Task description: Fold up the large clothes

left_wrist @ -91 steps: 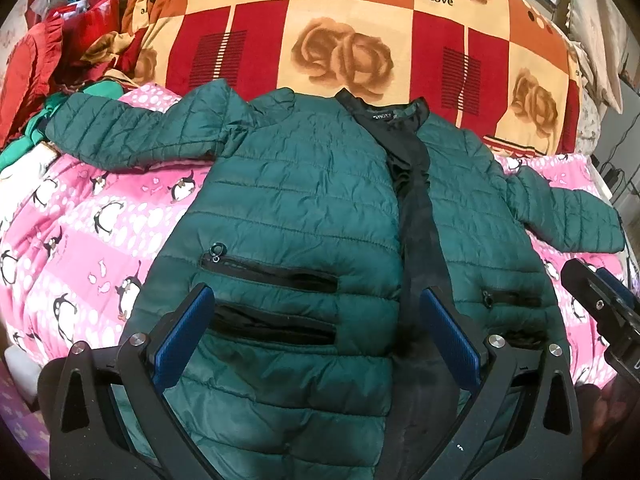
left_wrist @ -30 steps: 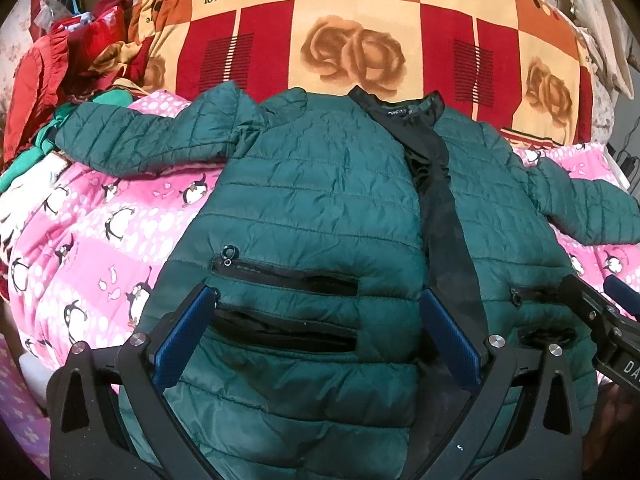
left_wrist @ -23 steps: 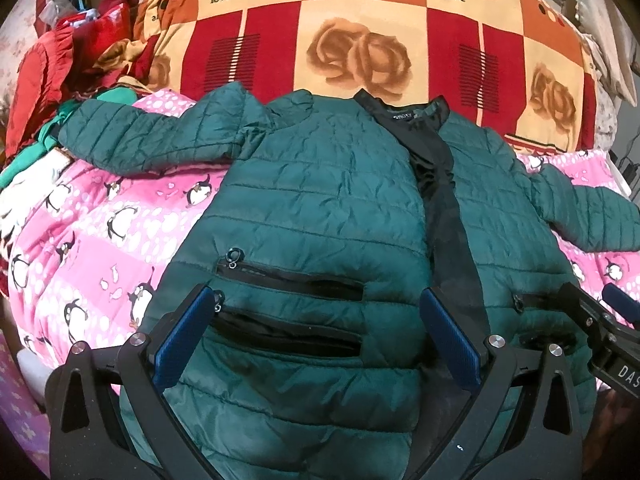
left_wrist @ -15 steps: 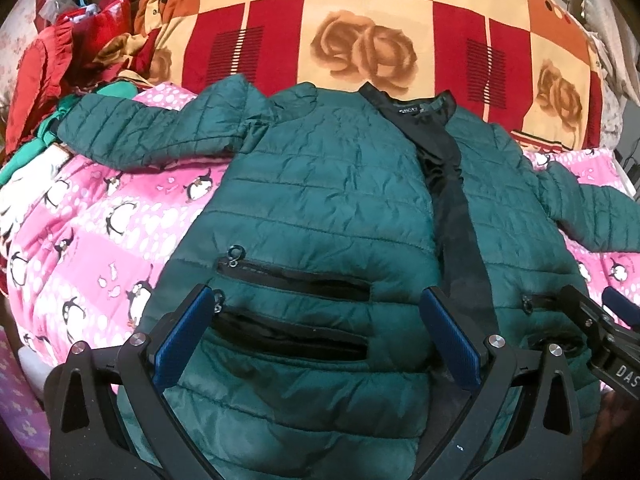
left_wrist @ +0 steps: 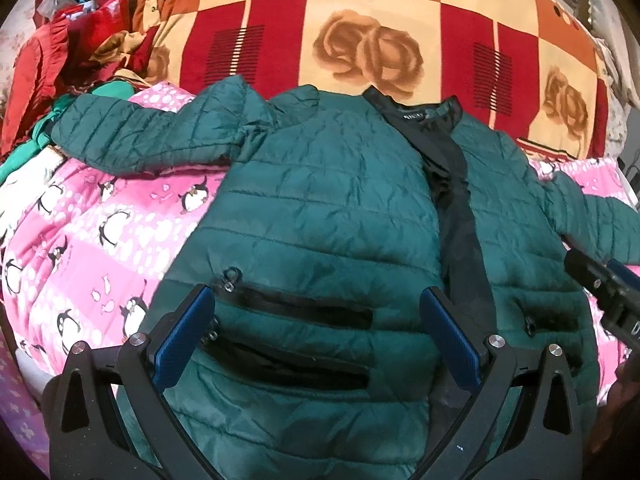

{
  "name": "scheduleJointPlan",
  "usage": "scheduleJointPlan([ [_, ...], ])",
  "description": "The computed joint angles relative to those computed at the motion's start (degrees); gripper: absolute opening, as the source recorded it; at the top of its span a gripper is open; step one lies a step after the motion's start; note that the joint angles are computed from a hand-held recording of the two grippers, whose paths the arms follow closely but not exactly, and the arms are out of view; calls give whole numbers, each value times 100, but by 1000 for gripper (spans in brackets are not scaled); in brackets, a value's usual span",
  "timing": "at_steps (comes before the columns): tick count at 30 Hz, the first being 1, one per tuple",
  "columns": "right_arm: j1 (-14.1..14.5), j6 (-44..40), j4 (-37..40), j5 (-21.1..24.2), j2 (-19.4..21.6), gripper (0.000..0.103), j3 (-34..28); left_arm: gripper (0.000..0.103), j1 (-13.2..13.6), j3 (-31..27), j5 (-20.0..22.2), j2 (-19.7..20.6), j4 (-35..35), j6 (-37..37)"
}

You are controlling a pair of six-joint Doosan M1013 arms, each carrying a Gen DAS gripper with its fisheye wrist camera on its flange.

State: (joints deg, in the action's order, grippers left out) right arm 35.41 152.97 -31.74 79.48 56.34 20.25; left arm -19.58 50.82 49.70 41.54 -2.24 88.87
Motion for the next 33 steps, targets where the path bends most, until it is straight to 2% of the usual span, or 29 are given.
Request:
scheduleJointPlan([
  [9,-61,-155,222,191,244,103,-409,102,32,-246,61,135,93,-161],
  [17,-87,139,124,-115,59,103,-52,102,39,-315,95,186,114,-182],
  [21,-115,-31,129,127,219,103,-395,102,44,-339,88,202,97,-195],
  [27,-131,-103,150,164,286,103,-520,102,44,-416,78,244,135,-205],
  [33,-148,-296,274,399,524,103,-948,102,57,-539,146,315,149,-254],
])
